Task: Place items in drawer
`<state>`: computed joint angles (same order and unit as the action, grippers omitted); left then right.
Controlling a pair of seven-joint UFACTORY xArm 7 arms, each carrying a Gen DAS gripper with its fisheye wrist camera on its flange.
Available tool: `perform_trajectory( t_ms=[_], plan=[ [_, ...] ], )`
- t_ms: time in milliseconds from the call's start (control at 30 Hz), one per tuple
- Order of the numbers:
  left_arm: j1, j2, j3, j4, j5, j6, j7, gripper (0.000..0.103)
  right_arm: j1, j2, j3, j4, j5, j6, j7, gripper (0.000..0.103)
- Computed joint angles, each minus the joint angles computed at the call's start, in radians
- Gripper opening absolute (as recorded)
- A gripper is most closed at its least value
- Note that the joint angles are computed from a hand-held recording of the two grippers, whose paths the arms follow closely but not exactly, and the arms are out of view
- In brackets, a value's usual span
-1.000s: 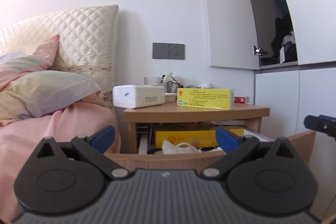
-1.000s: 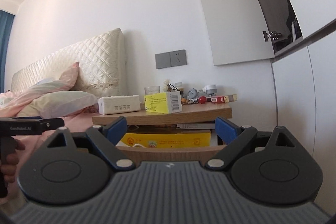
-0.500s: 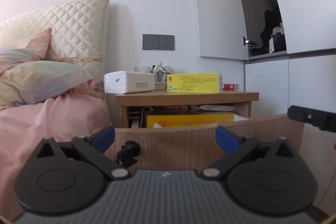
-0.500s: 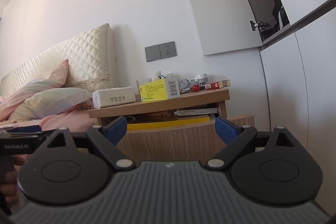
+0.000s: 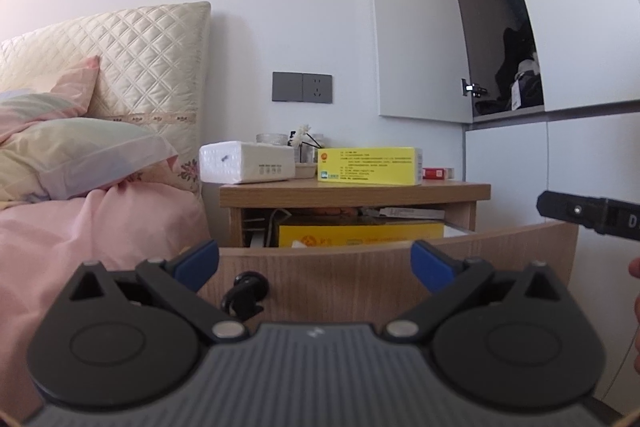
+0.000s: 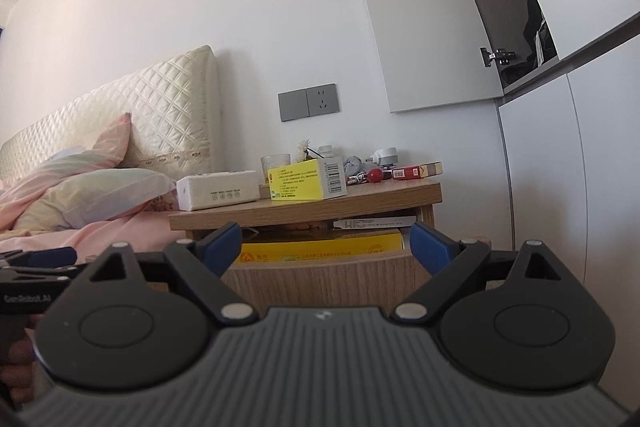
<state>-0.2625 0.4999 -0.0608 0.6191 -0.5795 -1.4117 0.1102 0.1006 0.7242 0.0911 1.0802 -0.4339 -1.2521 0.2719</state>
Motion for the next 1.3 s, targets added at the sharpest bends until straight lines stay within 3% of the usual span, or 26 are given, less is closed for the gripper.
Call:
perform_trajectory(
  t_ms=[767, 1033, 1133, 1300],
  plan=[
    [0.012, 0.01, 0.005, 0.004, 0.004, 0.014, -0.044, 0.103, 0.01, 0.014, 0.005, 0.006, -0.003, 0.026, -0.018, 0.094],
    [0.016, 0.01, 0.007, 0.002, 0.012, 0.018, -0.05, 0.103, -0.003, -0.002, 0.003, 0.073, -0.096, 0.057, 0.013, 0.094],
    [0.018, 0.01, 0.008, 0.0, 0.016, 0.021, -0.055, 0.103, -0.012, -0.011, 0.006, 0.132, -0.144, 0.105, 0.05, 0.094],
    [0.02, 0.008, 0.007, 0.001, 0.023, 0.04, -0.058, 0.103, -0.04, -0.006, 0.027, 0.299, -0.297, 0.288, 0.251, 0.093]
  ],
)
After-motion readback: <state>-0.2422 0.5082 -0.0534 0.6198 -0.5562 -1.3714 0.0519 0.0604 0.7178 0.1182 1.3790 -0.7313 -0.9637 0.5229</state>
